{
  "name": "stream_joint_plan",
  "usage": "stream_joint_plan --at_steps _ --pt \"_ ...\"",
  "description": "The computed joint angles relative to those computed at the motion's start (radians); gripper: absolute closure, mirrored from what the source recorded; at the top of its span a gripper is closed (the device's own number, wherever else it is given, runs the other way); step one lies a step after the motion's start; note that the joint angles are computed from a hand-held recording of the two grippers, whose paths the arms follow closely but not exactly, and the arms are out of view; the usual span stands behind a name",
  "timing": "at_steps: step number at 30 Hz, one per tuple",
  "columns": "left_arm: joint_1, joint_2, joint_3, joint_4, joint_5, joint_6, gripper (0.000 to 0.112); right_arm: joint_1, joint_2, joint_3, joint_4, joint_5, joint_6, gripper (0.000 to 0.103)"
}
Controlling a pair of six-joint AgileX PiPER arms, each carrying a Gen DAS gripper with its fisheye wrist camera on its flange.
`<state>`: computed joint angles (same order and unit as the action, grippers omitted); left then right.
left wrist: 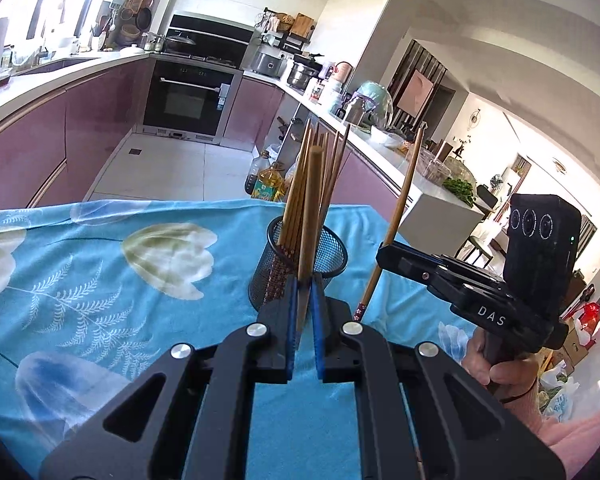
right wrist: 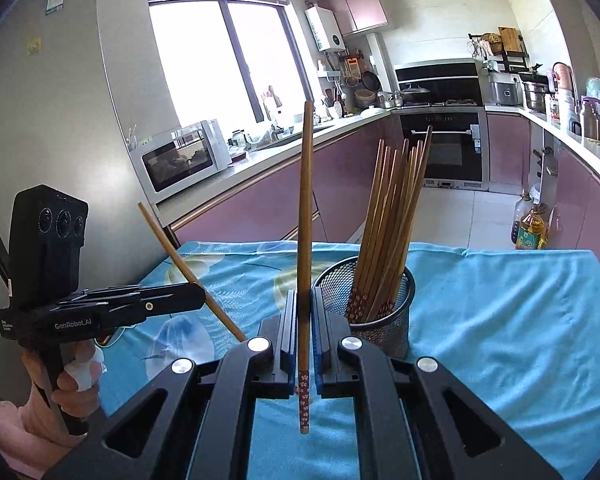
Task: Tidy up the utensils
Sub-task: 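Raise the left gripper's chopstick upright while the right gripper lifts its chopstick toward the cup, then lower the left chopstick into the mesh cup while the right gripper inserts its chopstick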
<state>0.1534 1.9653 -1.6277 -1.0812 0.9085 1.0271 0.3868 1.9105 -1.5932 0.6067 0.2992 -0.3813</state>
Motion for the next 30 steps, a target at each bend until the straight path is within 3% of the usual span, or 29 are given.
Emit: stream_joint_plan --at_steps 30 --pt "-0.076 0.091 -0.414 0.077 -0.005 -0.207 0.105 -0.061 0.087 -0.269 -0.112 0.041 0.112 0.097"
